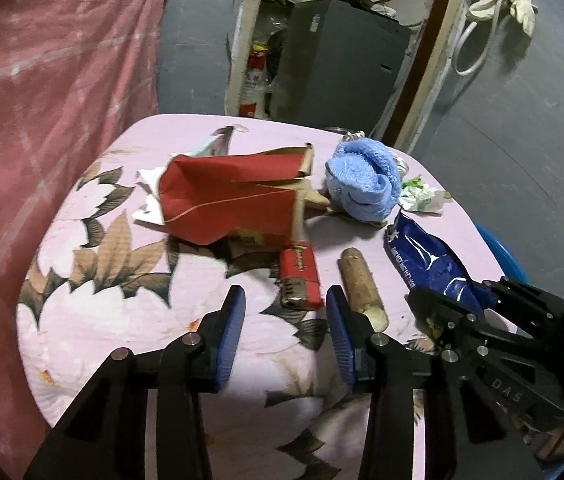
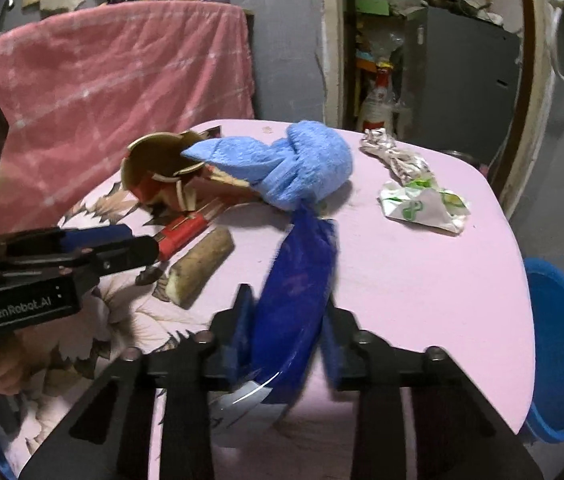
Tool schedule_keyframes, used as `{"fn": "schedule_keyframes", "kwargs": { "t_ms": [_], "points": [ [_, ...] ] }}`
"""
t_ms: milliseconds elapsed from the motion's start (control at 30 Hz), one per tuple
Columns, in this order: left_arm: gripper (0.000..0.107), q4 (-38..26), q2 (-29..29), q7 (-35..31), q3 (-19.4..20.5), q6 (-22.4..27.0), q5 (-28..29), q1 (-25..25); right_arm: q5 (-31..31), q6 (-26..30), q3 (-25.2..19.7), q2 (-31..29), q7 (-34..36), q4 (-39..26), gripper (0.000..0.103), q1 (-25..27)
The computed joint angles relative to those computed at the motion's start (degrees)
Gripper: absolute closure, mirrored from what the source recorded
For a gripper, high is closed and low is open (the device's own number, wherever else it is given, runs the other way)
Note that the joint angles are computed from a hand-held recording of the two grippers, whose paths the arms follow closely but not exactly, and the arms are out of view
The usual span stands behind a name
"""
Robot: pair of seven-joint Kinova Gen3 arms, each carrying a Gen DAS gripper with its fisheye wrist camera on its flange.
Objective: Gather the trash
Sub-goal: 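Grasp the red lighter with the left tool while the right tool grasps the blue snack bag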
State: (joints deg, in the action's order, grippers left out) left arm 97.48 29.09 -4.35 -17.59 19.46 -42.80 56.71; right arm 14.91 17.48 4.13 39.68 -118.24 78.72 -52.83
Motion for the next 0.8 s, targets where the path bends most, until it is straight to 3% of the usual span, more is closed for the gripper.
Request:
{"fn": "schedule_keyframes", "kwargs": {
  "t_ms": [133, 400, 500, 800],
  "points": [
    [0.077, -3.1, 1.2, -3.5, 3.1, 2.8, 1.4, -2.5, -1.0, -1.8, -1.1, -0.3, 0.6, 1.0, 0.083, 1.5],
    [0.079, -9.2, 3.8, -10.1, 7.9, 9.8, 3.1, -5.8, -3.3, -4.0, -1.8, -0.6, 2.2, 1.9, 0.088, 2.4],
    [0.088, -10.3, 4.5, -11.2, 8.4, 11.2, 3.2, -6.0, -3.7, -5.9, -0.1, -1.1, 1.8, 3.2, 0.091, 1.0],
    [0.088, -9.7, 3.9, -11.5, 9.1, 11.6, 3.8, -5.8, -5.3, -9.2, 2.9, -2.1, 2.0, 5.8, 0.096, -1.0]
  ]
}}
